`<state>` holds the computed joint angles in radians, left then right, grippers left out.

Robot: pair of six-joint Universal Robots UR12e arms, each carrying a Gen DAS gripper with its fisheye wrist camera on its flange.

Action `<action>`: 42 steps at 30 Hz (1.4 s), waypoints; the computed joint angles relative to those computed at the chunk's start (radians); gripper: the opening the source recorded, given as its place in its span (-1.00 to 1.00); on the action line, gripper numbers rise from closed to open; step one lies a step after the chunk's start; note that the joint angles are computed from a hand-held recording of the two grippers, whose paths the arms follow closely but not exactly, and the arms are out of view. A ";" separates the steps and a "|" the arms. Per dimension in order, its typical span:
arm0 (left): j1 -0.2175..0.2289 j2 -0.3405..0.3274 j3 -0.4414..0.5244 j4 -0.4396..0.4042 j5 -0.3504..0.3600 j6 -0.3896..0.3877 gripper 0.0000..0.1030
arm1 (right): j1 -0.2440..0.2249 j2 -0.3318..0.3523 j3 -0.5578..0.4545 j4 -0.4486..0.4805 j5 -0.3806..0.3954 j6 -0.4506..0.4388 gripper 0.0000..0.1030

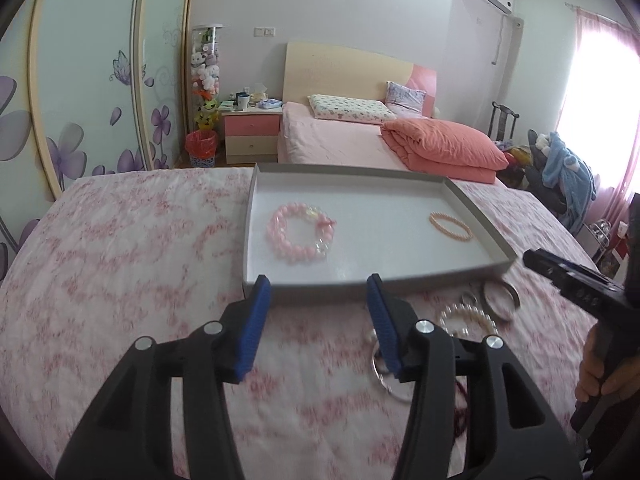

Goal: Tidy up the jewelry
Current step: 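Withdraw both tools from the tray toward the remaining jewelry, then grasp the dark red bead strand with the left tool while the right tool grasps the silver cuff bangle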

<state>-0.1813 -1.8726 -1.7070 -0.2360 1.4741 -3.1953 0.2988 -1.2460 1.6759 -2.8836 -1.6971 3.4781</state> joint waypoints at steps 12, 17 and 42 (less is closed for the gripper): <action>-0.002 0.025 -0.037 -0.003 -0.035 0.021 0.06 | 0.010 0.010 -0.011 0.177 -0.017 -0.055 0.38; 0.001 0.030 -0.044 -0.011 -0.052 0.030 0.06 | 0.012 0.024 -0.032 0.232 -0.028 -0.061 0.38; -0.030 0.047 -0.072 -0.124 -0.162 0.116 0.16 | 0.033 -0.039 0.040 0.261 -0.114 0.049 0.30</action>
